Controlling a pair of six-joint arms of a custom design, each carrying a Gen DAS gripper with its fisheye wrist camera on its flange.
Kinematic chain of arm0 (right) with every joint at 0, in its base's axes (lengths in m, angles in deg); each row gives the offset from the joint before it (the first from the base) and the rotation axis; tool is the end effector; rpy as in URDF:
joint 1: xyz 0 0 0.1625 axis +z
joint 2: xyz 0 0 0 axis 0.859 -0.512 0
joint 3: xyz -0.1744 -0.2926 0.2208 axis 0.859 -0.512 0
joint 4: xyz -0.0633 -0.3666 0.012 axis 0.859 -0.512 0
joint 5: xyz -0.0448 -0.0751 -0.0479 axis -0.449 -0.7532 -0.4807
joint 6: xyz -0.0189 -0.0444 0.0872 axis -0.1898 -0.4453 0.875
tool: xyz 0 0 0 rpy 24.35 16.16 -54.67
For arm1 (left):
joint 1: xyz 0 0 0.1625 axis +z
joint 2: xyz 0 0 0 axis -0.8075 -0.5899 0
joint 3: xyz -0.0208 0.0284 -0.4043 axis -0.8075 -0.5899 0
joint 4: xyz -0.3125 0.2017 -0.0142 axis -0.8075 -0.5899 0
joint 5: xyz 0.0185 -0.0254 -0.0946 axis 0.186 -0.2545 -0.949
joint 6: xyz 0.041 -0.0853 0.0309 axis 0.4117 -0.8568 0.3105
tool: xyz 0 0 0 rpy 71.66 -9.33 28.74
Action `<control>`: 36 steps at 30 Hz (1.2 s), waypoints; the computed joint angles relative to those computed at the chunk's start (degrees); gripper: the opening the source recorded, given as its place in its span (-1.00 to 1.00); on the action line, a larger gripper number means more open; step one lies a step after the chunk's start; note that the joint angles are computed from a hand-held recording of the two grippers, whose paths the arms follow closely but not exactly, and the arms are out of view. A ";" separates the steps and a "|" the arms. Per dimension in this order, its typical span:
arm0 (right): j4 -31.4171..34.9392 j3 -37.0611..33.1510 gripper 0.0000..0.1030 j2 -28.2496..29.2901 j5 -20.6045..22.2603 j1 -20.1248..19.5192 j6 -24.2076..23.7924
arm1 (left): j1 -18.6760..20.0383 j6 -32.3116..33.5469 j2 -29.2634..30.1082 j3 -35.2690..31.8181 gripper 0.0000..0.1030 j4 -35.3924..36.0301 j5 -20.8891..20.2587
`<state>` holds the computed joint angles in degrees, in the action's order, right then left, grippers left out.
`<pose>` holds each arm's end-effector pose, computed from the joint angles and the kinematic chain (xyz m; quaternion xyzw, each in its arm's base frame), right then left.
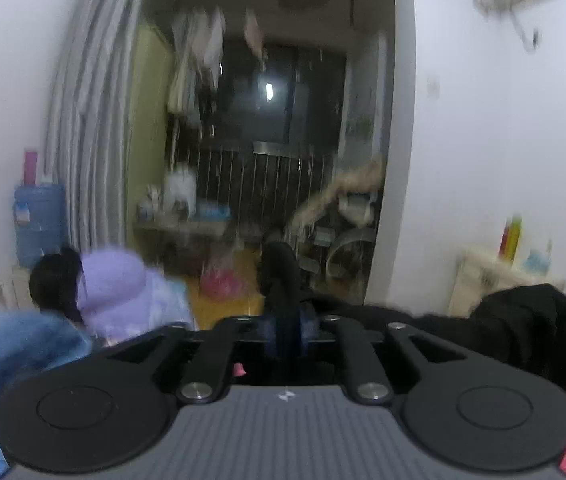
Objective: Fold clothes
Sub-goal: 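Lay the T-shirt flat on the bedspread and open both grippers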
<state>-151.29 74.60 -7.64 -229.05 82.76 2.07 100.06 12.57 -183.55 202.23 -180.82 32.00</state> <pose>0.4753 -0.3034 0.1600 0.3391 -0.7456 0.4947 0.2904 -0.1206 -0.4148 0.4758 0.2963 0.7949 -0.4807 0.2217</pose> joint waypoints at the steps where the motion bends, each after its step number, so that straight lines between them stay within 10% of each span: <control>1: 5.21 -0.06 -0.72 -0.41 1.26 -2.61 4.57 | 2.32 -1.92 2.02 -0.62 -0.06 3.19 -0.06; 4: 23.21 0.61 0.02 -2.38 4.68 -11.35 22.20 | 7.43 -8.47 6.23 -0.76 -0.02 10.87 1.73; 7: 34.48 3.09 0.02 -5.28 7.92 -17.79 40.19 | 9.92 -11.74 6.79 1.60 -0.02 12.41 2.60; 10: 29.68 9.23 0.02 -9.02 13.17 -20.75 50.15 | 10.54 -12.62 4.32 3.08 0.00 14.04 1.67; 16: 25.04 16.95 0.04 -14.63 15.24 -16.63 48.06 | 2.57 -14.14 -6.85 6.98 0.19 25.00 2.20; 26: 21.86 24.73 0.75 -16.03 12.36 -1.19 42.21 | -9.21 -31.63 -24.68 5.05 0.23 66.16 -27.94; 36: 6.72 30.76 0.98 -12.60 13.23 6.31 42.82 | -24.69 -44.64 -36.83 2.13 0.23 98.91 -33.99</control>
